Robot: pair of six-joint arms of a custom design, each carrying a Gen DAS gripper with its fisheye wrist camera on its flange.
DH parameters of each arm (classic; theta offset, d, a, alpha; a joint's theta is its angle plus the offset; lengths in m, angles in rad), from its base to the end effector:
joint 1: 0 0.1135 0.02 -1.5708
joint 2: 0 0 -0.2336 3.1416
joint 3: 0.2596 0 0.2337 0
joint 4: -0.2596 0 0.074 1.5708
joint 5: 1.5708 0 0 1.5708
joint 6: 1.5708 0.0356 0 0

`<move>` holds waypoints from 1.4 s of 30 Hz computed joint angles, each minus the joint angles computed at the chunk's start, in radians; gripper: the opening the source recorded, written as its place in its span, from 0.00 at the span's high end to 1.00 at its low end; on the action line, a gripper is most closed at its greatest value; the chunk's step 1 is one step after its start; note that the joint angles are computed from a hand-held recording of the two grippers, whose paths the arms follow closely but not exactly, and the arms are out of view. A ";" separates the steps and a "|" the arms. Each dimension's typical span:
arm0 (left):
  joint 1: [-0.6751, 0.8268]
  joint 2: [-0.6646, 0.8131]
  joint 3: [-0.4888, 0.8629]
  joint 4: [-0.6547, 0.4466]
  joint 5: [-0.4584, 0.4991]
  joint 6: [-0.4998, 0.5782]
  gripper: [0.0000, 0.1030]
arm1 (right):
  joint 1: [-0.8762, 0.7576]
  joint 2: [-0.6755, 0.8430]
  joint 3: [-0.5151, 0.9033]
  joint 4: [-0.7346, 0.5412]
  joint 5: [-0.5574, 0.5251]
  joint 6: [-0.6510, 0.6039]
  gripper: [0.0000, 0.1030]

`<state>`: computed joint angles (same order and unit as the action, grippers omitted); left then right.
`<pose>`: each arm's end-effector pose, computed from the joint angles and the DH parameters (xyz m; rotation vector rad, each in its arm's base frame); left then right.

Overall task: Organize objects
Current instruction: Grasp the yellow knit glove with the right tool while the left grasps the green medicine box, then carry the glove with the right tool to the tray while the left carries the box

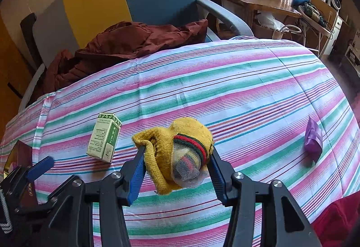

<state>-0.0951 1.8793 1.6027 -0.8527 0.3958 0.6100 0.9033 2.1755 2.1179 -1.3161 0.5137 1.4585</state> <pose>0.3673 -0.0488 0.2355 1.0061 2.3961 -0.3551 0.2628 0.3051 0.2496 0.7756 2.4761 -0.0217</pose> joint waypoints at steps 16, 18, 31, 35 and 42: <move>-0.122 0.200 0.126 0.089 -0.090 -0.055 0.71 | -0.025 -0.013 -0.062 0.062 -0.058 -0.044 0.49; -0.087 0.161 0.073 0.096 -0.084 -0.074 0.71 | -0.026 -0.006 -0.059 0.080 -0.067 -0.069 0.49; 0.199 -0.209 -0.442 0.253 0.043 0.073 0.71 | 0.009 0.203 0.250 0.106 -0.157 -0.363 0.49; 0.196 -0.216 -0.460 0.278 0.052 0.075 0.70 | 0.014 0.367 0.515 -0.031 -0.173 -0.395 0.49; 0.205 -0.203 -0.460 0.296 0.073 0.069 0.70 | 0.022 0.375 0.531 -0.048 -0.160 -0.389 0.49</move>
<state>0.1100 1.6763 1.1423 -0.5567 0.4683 0.6789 0.9255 2.5510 2.6486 -1.3644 0.3541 1.0697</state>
